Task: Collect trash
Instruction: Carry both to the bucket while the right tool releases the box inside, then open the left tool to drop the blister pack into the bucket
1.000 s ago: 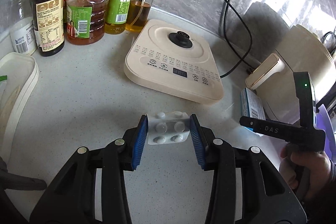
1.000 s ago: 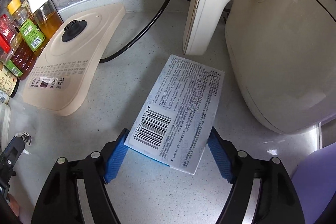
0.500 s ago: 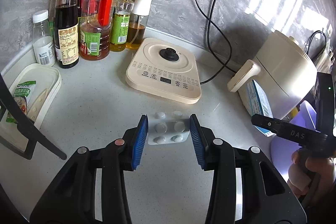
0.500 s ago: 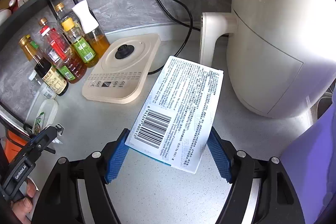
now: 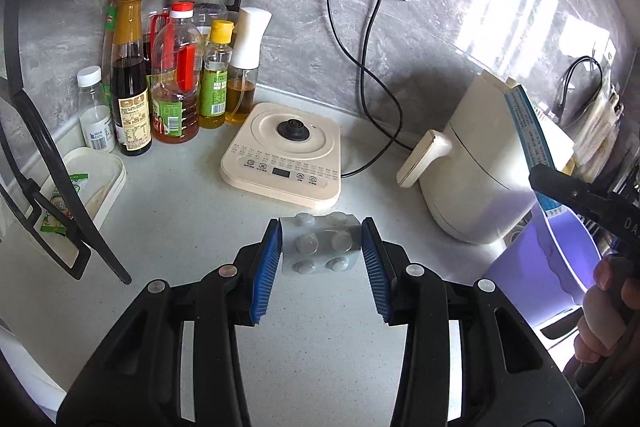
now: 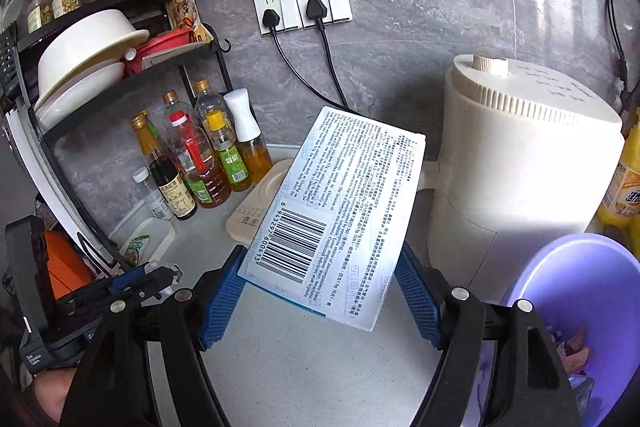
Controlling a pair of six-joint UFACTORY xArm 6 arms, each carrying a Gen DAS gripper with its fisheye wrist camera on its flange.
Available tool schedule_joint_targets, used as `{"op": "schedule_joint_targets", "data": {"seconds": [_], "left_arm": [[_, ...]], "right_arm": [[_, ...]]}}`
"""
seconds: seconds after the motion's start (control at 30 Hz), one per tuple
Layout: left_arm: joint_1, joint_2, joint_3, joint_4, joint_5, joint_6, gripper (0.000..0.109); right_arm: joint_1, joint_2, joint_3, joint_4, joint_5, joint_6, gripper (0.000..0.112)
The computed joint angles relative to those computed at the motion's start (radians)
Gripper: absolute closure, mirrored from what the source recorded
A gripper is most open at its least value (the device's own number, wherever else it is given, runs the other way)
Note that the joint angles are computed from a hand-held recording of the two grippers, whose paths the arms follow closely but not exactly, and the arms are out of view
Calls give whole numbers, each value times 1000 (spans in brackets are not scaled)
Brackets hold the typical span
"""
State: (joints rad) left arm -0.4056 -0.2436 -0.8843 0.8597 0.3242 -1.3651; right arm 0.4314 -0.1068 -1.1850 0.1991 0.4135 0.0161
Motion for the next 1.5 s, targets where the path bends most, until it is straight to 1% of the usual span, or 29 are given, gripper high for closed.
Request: {"op": "schedule_joint_targets", "data": {"seconds": [0.17,0.3,0.53,0.67,0.77,0.83,0.87,0.93,0.97,1.03,1.1,1.27,1.4,1.5], "left_arm": [[-50,12,-45,28,45,-25,68],[-90,33,-94,40,71,-12,68],[-159,81,-180,57,104,0,68],[-189,124,-223,27,113,39,68],[-209,155,-254,-4,120,75,68],[-220,175,-276,-19,121,94,68],[-224,184,-286,-24,120,101,68],[-231,197,-304,-25,114,111,68],[-234,203,-315,-22,110,113,68],[-237,217,-333,-18,91,113,68],[-236,236,-350,-28,58,119,68],[-255,330,-450,-112,9,229,68],[-285,422,-566,-214,-9,360,68],[-311,496,-663,-302,-16,470,67]], "right_arm": [[-34,-83,30,49,-24,-81,40],[-75,-135,42,128,8,-147,40],[-167,-213,106,122,-2,-149,40],[-231,-255,155,109,-2,-144,40],[-275,-271,180,116,18,-148,39],[-296,-264,179,174,77,-215,39],[-303,-266,188,163,87,-211,38],[-322,-275,213,124,87,-155,31],[-335,-283,224,156,92,-167,30],[-362,-308,246,189,82,-177,31],[-387,-338,270,193,66,-183,30],[-455,-380,297,172,71,-169,30],[-510,-426,331,157,58,-142,30],[-552,-459,356,146,66,-129,30]]}}
